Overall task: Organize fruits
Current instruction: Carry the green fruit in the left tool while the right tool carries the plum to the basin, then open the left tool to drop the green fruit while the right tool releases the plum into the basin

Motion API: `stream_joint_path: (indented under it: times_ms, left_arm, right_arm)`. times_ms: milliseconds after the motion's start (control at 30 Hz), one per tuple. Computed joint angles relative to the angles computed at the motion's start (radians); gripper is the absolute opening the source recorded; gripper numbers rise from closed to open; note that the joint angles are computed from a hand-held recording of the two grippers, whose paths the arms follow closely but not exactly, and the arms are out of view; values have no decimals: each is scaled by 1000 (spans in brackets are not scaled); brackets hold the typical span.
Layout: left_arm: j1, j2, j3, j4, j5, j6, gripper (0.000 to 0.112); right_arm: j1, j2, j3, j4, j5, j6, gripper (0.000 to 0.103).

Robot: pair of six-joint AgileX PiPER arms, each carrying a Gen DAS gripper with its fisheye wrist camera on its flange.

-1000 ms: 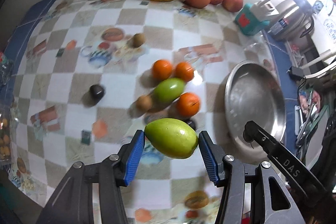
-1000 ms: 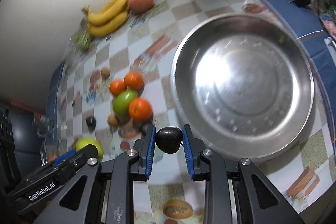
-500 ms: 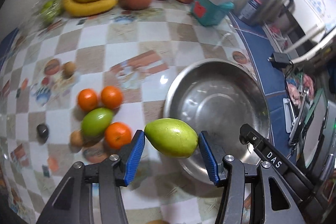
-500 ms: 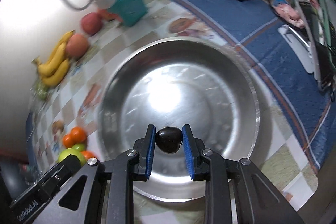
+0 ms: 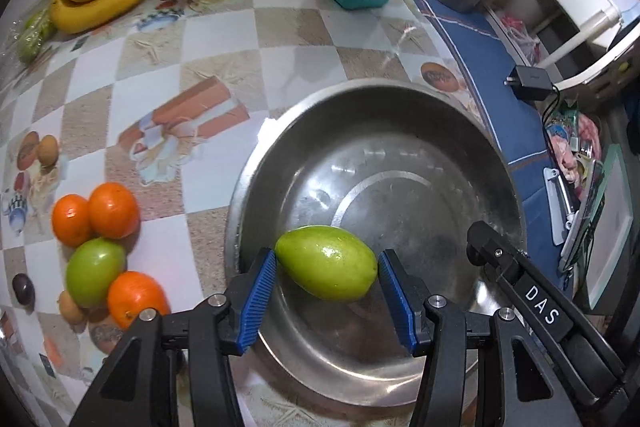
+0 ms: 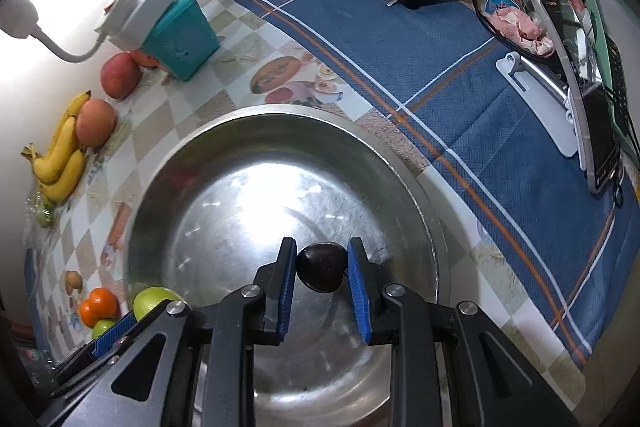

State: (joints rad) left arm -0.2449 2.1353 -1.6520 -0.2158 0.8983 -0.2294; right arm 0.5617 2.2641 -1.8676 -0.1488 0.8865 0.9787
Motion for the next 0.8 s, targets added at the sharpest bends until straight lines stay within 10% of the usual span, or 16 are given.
stream_joint_path:
  times_ms: [800]
  left_arm:
    - [-12,-7,-40,-7,24,21,62]
  right_arm:
    - [14,42,-88,-58,103,8,27]
